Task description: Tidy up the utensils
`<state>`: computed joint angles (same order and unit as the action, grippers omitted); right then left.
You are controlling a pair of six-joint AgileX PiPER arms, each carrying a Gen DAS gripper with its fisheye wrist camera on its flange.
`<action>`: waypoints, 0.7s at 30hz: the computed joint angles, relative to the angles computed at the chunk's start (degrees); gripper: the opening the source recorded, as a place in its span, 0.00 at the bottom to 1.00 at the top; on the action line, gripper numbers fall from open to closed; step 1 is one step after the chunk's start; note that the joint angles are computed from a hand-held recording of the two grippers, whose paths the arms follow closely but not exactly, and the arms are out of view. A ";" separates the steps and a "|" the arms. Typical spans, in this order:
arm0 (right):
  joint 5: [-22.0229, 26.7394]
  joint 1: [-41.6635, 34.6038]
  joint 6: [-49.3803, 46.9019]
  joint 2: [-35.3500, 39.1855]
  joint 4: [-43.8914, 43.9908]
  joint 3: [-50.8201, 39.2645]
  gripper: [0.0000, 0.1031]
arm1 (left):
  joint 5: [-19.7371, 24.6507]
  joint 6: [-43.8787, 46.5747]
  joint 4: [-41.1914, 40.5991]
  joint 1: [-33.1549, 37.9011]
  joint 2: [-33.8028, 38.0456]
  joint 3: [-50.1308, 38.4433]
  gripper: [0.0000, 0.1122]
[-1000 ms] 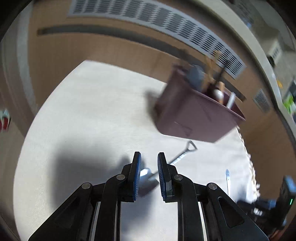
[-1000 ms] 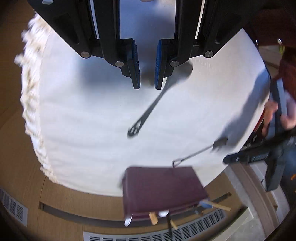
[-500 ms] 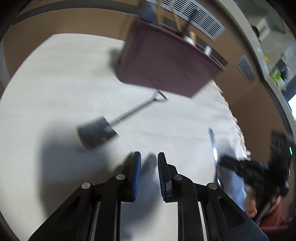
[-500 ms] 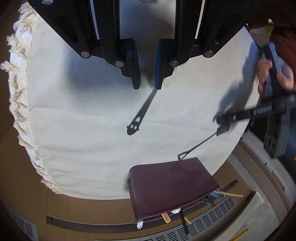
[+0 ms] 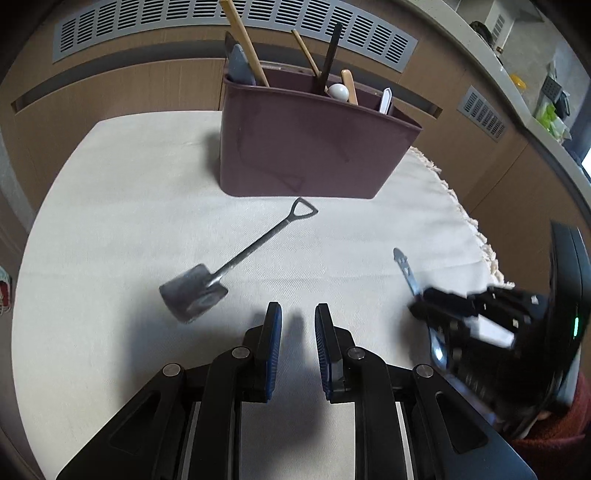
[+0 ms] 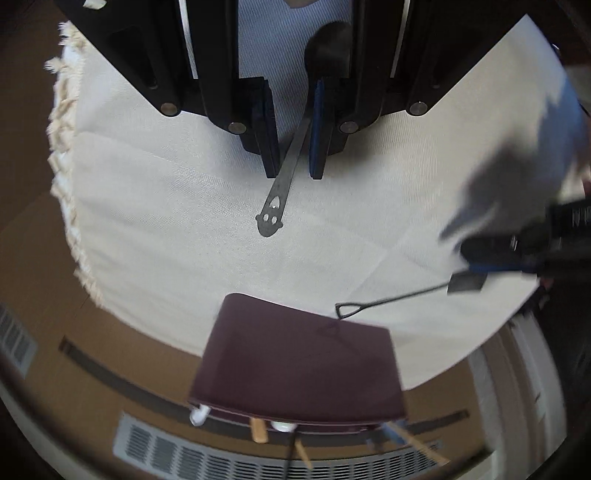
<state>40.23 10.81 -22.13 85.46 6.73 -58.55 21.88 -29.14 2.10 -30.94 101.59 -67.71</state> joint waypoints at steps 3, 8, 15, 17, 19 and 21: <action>-1.40 1.41 0.22 -3.60 -4.01 3.70 0.15 | -2.00 6.92 -8.13 3.16 0.34 -0.24 0.17; -0.01 -4.36 -5.92 -7.56 3.05 7.14 0.16 | -3.43 1.49 -6.59 7.90 1.13 -0.45 0.18; 2.67 -7.93 -5.84 -8.03 7.13 7.32 0.19 | -4.97 4.95 -14.26 12.49 2.70 1.27 0.18; 3.03 -8.29 -6.06 -8.20 7.62 7.42 0.20 | -5.03 3.97 -13.14 11.90 4.60 -0.47 0.19; 3.71 -9.50 -7.13 -8.31 9.56 7.52 0.20 | -4.24 -3.11 -4.65 10.23 5.62 -2.36 0.19; 4.56 -10.70 -8.34 -8.31 11.27 7.47 0.20 | -2.38 -4.93 -2.54 8.87 6.60 -4.50 0.19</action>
